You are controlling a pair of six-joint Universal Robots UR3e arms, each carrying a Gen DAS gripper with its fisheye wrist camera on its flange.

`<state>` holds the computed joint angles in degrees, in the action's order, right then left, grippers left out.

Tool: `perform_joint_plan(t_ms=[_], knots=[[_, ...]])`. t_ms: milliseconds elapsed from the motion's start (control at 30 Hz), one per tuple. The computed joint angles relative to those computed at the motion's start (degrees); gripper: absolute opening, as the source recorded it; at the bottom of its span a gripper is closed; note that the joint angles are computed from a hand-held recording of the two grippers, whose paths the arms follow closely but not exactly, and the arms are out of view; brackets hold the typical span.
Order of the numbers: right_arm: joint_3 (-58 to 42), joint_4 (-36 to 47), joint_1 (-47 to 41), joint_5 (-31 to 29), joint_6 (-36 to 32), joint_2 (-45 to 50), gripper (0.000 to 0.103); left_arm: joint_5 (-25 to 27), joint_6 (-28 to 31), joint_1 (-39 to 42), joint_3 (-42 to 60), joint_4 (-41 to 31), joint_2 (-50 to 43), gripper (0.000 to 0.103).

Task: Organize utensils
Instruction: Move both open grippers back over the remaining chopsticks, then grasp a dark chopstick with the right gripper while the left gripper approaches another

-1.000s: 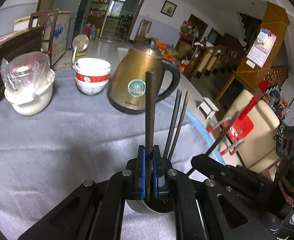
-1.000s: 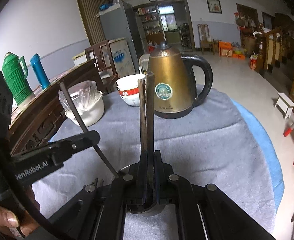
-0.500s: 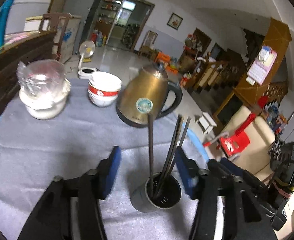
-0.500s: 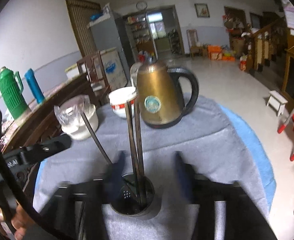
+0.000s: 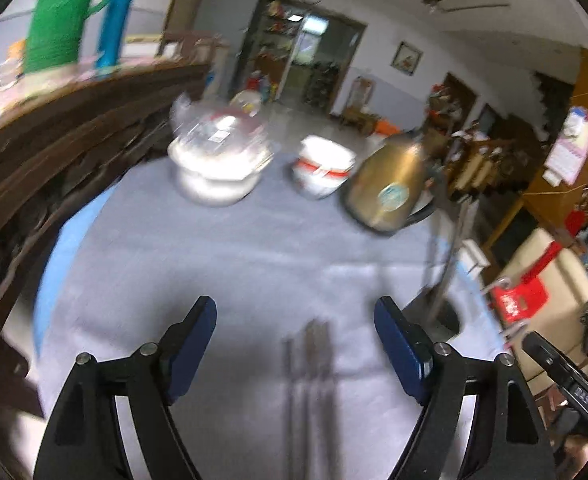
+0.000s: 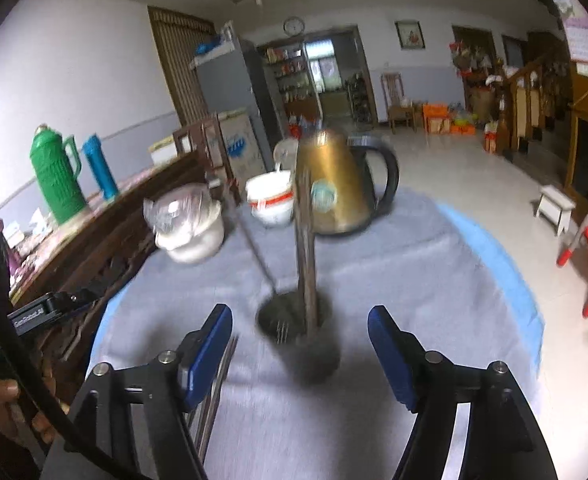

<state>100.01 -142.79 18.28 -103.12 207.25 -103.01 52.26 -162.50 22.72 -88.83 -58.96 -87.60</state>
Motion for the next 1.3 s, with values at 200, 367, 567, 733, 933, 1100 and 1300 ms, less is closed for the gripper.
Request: perform_joint_plan(t_ms=[200,367,567,733,933,1100,1300], knots=[[7.6,2.2,0.5,6.8,3.5,2.1,0.074,10.2,3.4,1.2,-7.0,-0.2,-0.7,0.081],[8.3,7.0,0.4,9.7,4.4,6.0,0.074,19.8,4.9,-2.2,-7.1,-1.9,-2.5,0.081],[5.2,13.1,1.2,8.9,4.1,9.0,0.074,27.4,6.6,-5.8,-6.5,-4.4,-4.2,0.081],[1.4,18.8,1.4,8.2,3.5,12.2,0.074,30.6,6.1,-7.1,-5.5,-6.6,-6.6,0.081],[-1.1,21.9,2.4,6.4,3.3,14.7,0.074,31.0,6.1,-6.9,-5.8,-6.7,-7.2,0.082],[-3.2,23.6,3.4,5.2,3.3,16.6,0.076,30.8,6.4,-6.5,-6.6,-6.2,-6.6,0.085],[-4.8,21.4,2.3,7.7,3.4,17.1,0.075,30.2,7.3,-5.6,-7.2,-5.2,-6.8,0.086]])
